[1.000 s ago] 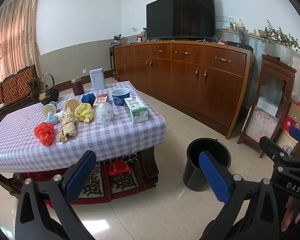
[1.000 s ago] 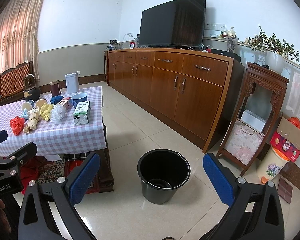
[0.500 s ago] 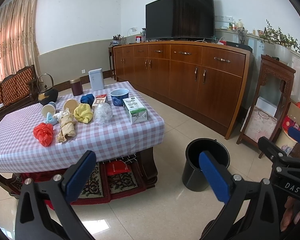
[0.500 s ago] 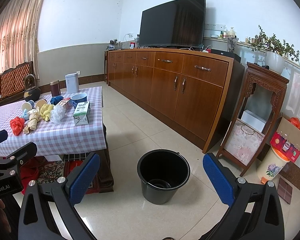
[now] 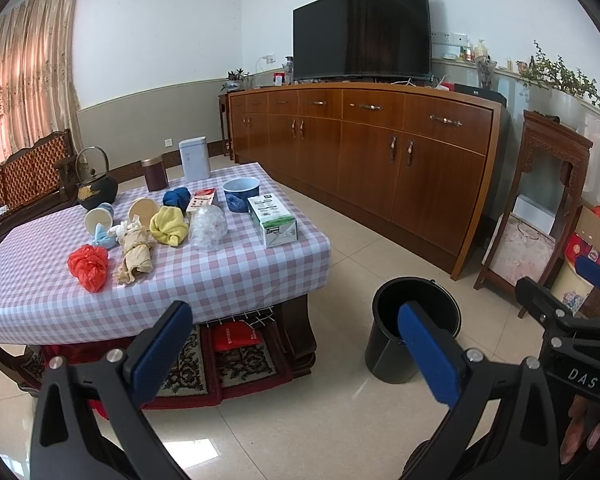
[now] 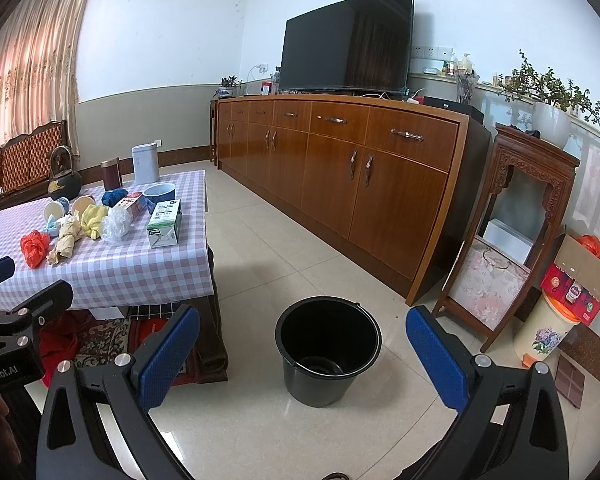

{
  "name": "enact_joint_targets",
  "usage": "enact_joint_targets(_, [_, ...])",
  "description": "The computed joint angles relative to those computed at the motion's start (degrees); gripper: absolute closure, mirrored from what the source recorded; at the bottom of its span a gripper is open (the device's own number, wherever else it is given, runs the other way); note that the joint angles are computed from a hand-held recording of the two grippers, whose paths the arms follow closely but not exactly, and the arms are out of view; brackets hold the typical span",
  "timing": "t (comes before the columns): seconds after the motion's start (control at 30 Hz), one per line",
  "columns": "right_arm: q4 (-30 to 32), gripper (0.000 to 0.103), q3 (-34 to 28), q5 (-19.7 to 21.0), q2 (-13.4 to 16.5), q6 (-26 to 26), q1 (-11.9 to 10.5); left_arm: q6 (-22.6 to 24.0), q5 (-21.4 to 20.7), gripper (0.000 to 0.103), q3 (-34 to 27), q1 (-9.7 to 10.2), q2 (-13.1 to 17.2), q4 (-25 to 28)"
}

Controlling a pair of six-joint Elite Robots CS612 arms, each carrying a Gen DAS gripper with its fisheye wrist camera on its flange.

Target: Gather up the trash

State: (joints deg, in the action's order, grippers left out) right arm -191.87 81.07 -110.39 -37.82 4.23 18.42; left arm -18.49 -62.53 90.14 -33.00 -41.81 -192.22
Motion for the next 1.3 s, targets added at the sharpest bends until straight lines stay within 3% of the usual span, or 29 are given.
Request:
enact_joint_targets(0.33, [5.9, 0.000, -2.8, 7.9, 0.5, 0.0, -1.1, -1.4, 2.7, 0.000, -0.3, 1.46, -0.1, 1.7])
enact_joint_targets(0.43, [7.4, 0.000, -5.4, 9.5, 1.6, -2.2, -1.0, -2.5, 4.2, 0.000, -0.6, 2.30, 0.1, 3.0])
enact_joint_targets(0.53, [5.1, 0.000, -8.2, 12.0, 3.5, -6.1, -0.8, -5.2, 5.3, 0.000, -0.9, 3.47, 0.2, 4.6])
enact_joint_targets(0.7, [5.0, 0.000, -15.2, 17.2, 7.6, -9.5, -0.5, -7.6, 9.1, 0.000, -1.4, 5.19, 0.8, 6.4])
enact_joint_targets(0.8, [12.1, 0.000, -21.5, 13.9, 10.3, -11.6, 0.6, -9.9, 9.7, 0.000, -2.1, 6.44, 1.3, 7.4])
enact_joint_targets(0.97, [17.7, 0.000, -30.7, 18.0, 14.8, -10.1, 0.7, -13.2, 8.1, 0.000, -4.9, 8.78, 3.1, 10.9])
enact_joint_targets(1.3, [29.5, 0.000, -51.5, 17.0, 26.1, -11.7, 1.6, -12.3, 6.0, 0.000, -14.5, 11.39, 8.8, 17.2])
